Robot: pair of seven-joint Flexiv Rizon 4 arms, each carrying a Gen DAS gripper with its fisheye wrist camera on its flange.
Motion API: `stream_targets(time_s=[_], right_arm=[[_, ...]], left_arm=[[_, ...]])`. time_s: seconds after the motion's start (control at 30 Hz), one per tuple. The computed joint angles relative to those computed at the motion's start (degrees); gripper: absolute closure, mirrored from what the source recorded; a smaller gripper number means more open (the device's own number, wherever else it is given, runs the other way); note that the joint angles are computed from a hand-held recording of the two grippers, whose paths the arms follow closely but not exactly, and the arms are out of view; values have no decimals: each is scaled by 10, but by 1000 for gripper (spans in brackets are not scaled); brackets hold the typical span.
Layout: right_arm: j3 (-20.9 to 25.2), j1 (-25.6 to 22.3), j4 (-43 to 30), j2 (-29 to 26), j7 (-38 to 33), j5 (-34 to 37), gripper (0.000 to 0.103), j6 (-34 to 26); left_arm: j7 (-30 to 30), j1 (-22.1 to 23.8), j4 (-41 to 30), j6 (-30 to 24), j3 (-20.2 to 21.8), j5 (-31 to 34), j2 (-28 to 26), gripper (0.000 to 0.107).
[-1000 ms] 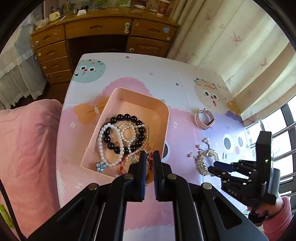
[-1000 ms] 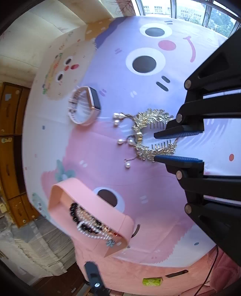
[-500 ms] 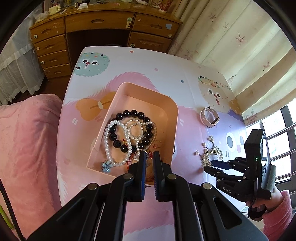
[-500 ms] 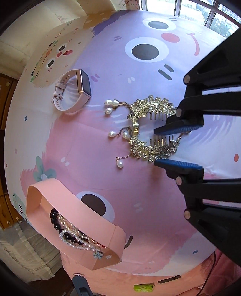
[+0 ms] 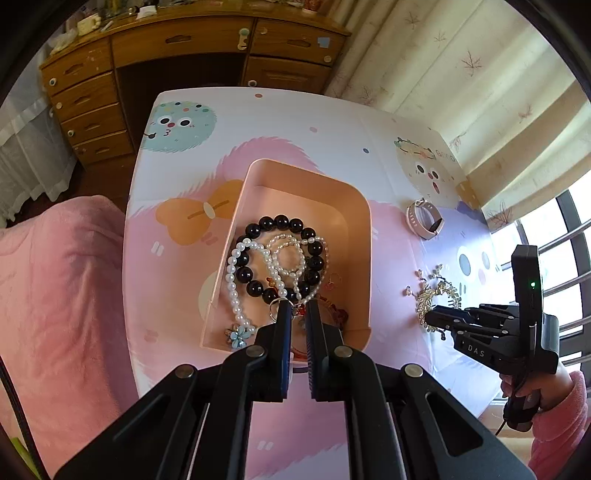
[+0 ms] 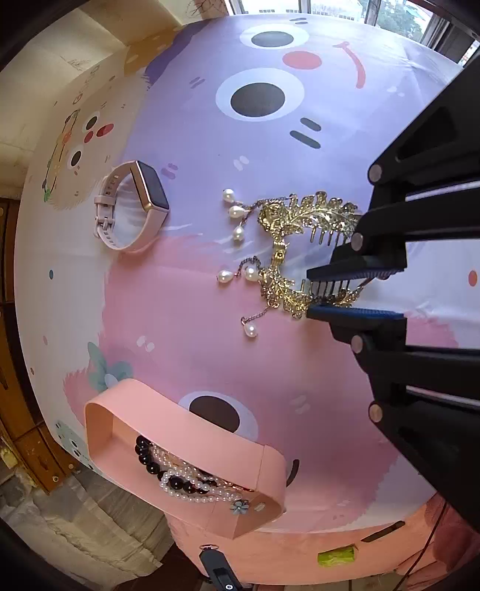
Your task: Organize jewelry
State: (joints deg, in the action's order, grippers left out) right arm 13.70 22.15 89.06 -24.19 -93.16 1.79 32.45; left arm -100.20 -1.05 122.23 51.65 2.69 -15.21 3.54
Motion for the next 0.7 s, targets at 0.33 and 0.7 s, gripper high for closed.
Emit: stream_targets(time_s=[0.33, 0.7], right_arm=[[5, 0, 48, 39, 78, 26, 103, 88], [-3, 8, 72, 45, 139, -1, 103, 94]], left_arm=[[107, 1, -14, -41, 2, -53, -8, 102], [164, 2, -29, -67, -1, -71, -23, 101]])
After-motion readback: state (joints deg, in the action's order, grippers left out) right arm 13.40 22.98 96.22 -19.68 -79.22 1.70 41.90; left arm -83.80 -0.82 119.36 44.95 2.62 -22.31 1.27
